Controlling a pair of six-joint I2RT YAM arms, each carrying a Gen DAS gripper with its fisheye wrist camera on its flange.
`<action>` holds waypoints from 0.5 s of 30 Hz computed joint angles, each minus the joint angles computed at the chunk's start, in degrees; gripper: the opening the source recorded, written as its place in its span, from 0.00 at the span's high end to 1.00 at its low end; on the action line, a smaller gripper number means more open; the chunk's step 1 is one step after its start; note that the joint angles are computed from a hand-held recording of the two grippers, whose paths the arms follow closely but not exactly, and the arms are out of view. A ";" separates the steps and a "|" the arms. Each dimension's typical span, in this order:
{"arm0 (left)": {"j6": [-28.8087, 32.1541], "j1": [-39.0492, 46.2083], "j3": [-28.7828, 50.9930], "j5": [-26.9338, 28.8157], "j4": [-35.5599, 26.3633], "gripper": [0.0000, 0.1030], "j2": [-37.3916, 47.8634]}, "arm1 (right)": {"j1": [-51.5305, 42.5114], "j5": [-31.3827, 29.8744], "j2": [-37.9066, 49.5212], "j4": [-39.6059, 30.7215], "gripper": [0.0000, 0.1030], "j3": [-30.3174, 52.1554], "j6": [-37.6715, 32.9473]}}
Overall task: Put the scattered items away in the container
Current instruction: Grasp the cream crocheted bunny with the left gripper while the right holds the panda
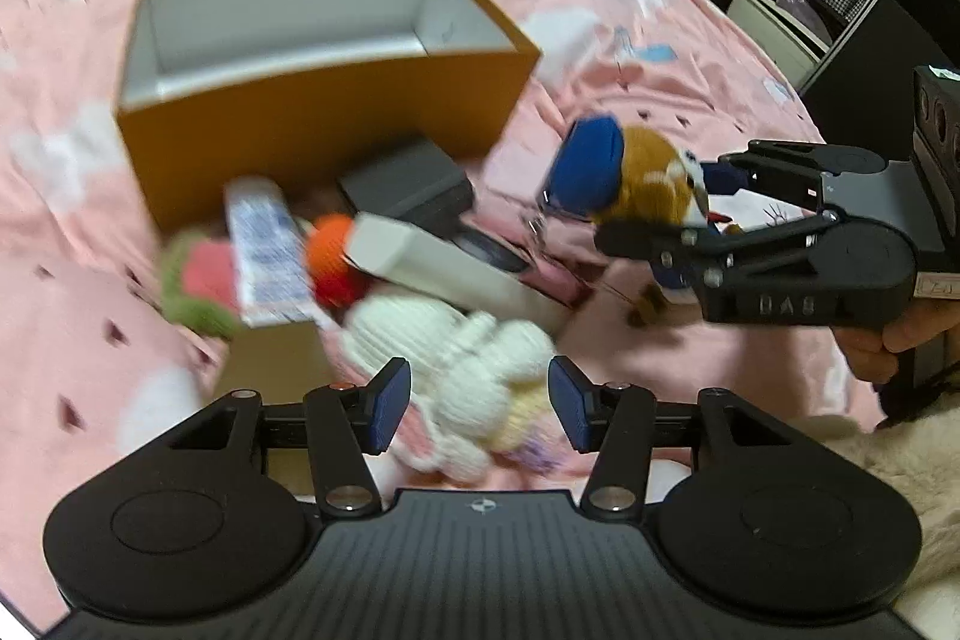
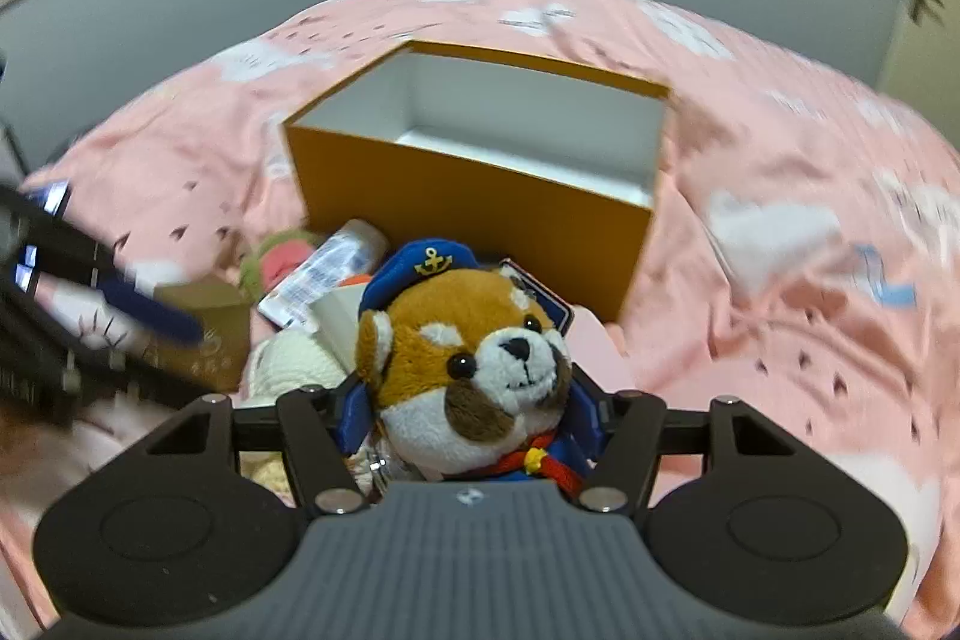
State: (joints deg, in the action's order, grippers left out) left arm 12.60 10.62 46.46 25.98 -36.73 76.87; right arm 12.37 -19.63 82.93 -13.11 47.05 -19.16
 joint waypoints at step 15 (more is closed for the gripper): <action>-8.69 -13.37 0.56 -14.15 5.88 0.43 5.61 | -0.58 0.05 2.90 3.67 0.35 -1.72 2.15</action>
State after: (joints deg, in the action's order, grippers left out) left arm 3.91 -2.75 47.01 11.83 -30.85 82.48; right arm 11.79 -19.58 85.83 -9.43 45.32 -17.00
